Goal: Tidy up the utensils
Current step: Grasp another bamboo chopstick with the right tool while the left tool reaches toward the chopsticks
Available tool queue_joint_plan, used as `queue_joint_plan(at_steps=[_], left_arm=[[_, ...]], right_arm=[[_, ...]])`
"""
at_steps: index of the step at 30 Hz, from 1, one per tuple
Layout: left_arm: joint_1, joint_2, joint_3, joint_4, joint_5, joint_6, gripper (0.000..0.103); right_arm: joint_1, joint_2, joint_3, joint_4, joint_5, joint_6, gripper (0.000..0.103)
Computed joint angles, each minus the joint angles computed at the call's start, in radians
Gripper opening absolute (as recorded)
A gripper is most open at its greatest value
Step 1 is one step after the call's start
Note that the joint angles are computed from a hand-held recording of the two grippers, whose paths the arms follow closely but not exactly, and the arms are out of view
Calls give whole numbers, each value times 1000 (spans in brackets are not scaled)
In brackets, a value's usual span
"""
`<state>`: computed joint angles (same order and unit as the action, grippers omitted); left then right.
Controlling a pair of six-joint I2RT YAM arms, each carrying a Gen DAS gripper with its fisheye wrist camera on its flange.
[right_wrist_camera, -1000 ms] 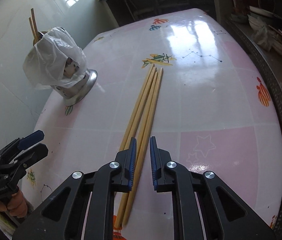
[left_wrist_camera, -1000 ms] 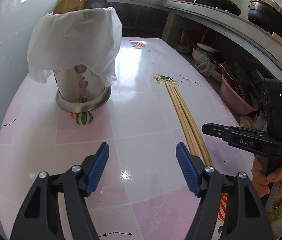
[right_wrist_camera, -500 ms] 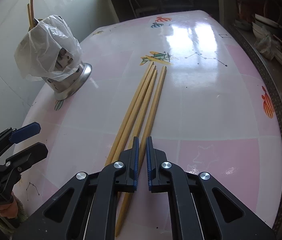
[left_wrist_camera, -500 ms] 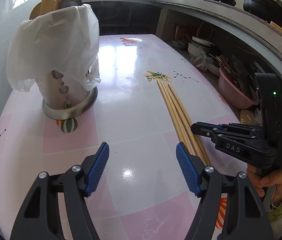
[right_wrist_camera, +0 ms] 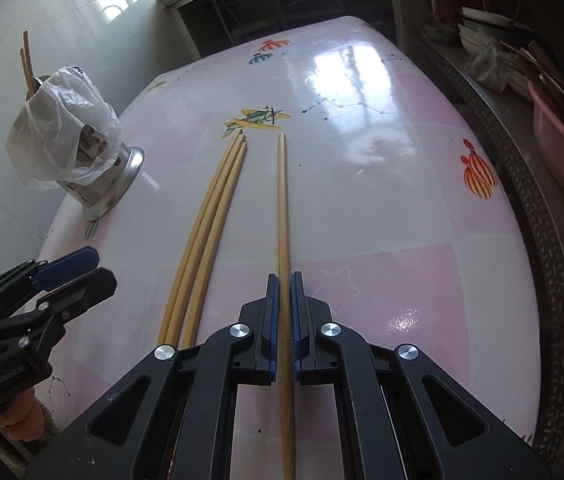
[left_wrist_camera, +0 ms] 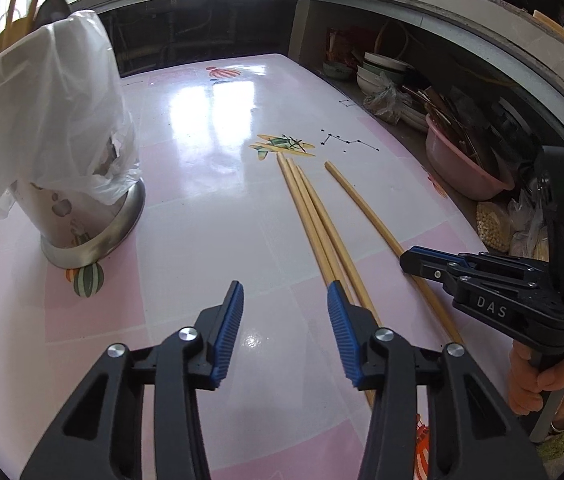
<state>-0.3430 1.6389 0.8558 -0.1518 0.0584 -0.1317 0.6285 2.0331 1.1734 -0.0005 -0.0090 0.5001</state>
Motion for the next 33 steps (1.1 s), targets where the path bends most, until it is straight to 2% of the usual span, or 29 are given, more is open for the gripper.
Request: queue_joint_plan(at_steps=[3, 6, 17, 28, 33], left_arm=[[-23, 64, 51, -9, -10, 11, 29], [-39, 111, 89, -16, -16, 16, 25], [-58, 198, 165, -20, -18, -1, 24], [-59, 211, 174, -12, -42, -9, 23], [-61, 221, 184, -19, -65, -7, 18]], right_arm=[[2, -3, -10, 15, -3, 11, 4], [-5, -5, -20, 31, -20, 20, 4], [-9, -12, -43, 60, -33, 24, 4], [-20, -19, -59, 77, -50, 22, 4], [-21, -18, -60, 80, -54, 23, 4]])
